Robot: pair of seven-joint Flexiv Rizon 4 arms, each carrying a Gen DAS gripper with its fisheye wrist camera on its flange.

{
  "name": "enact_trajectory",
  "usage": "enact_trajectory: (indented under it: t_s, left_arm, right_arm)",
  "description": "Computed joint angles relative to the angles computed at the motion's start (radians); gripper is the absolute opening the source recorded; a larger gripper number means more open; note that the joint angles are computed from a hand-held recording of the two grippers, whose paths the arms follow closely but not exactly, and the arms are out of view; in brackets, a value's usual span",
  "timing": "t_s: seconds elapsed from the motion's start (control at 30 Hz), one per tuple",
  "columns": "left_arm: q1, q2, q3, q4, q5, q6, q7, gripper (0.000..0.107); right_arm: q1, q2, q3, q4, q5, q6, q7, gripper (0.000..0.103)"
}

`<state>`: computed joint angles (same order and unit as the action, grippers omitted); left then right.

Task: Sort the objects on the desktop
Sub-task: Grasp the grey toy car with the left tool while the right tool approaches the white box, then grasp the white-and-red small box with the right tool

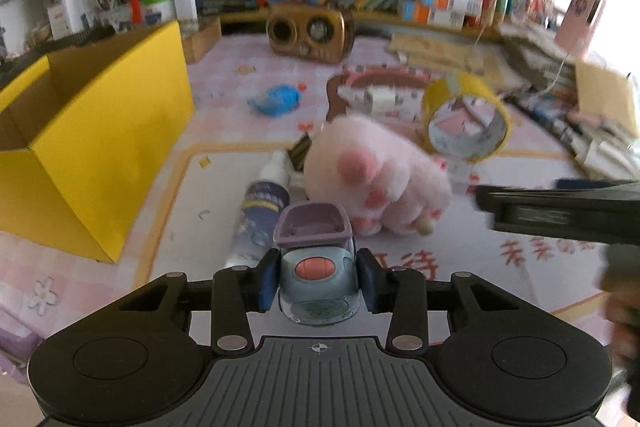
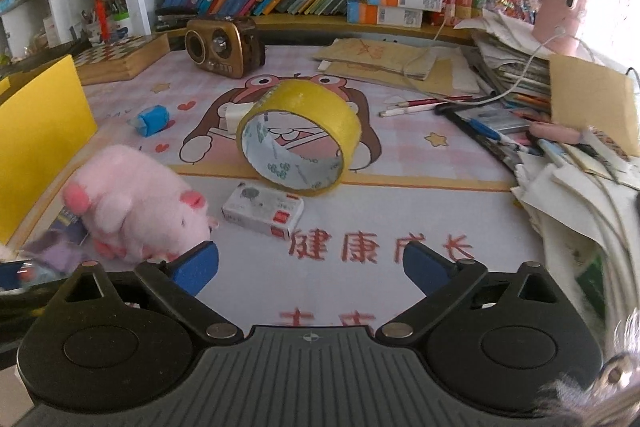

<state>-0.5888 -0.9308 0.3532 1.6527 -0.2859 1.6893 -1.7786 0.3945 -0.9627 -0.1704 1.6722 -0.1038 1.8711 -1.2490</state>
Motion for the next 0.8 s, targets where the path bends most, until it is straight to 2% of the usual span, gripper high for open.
enact_trajectory:
  t_s: [0.1, 0.23, 0.43, 0.53, 0.63, 0.73, 0.77, 0.8]
  left_arm:
    - [0.016, 0.040, -0.029, 0.057, -0.003, 0.051, -0.006, 0.039]
    - [-0.020, 0.071, 0.002, 0.111, -0.047, 0.059, -0.008, 0.039]
    - [-0.096, 0.081, 0.087, 0.142, -0.086, 0.026, -0.029, 0.039]
    - [-0.113, 0.084, 0.106, 0.149, -0.082, 0.010, -0.042, 0.039]
    - [-0.114, 0.092, 0.108, 0.158, -0.069, 0.004, -0.057, 0.039]
    - [-0.116, 0.097, 0.111, 0.166, -0.057, 0.011, -0.070, 0.039]
    - [-0.118, 0.098, 0.112, 0.168, -0.054, 0.016, -0.072, 0.039]
    - [-0.118, 0.099, 0.112, 0.170, -0.052, 0.020, -0.074, 0.039]
  right_arm:
    - [-0.032, -0.031, 0.041, -0.074, -0.025, -0.059, 0.025, 0.078]
    - [-0.054, -0.070, 0.079, -0.152, -0.067, -0.100, 0.049, 0.075]
    - [-0.005, -0.125, 0.017, -0.222, -0.067, -0.100, 0.090, 0.074]
    - [-0.017, -0.150, 0.027, -0.259, -0.069, -0.113, 0.116, 0.076]
    - [-0.004, -0.160, 0.002, -0.261, -0.072, -0.096, 0.122, 0.074]
    - [0.024, -0.156, -0.041, -0.232, -0.071, -0.075, 0.109, 0.064]
    - [0.043, -0.159, -0.070, -0.219, -0.061, -0.054, 0.103, 0.057]
    - [0.049, -0.159, -0.079, -0.213, -0.049, -0.045, 0.102, 0.056]
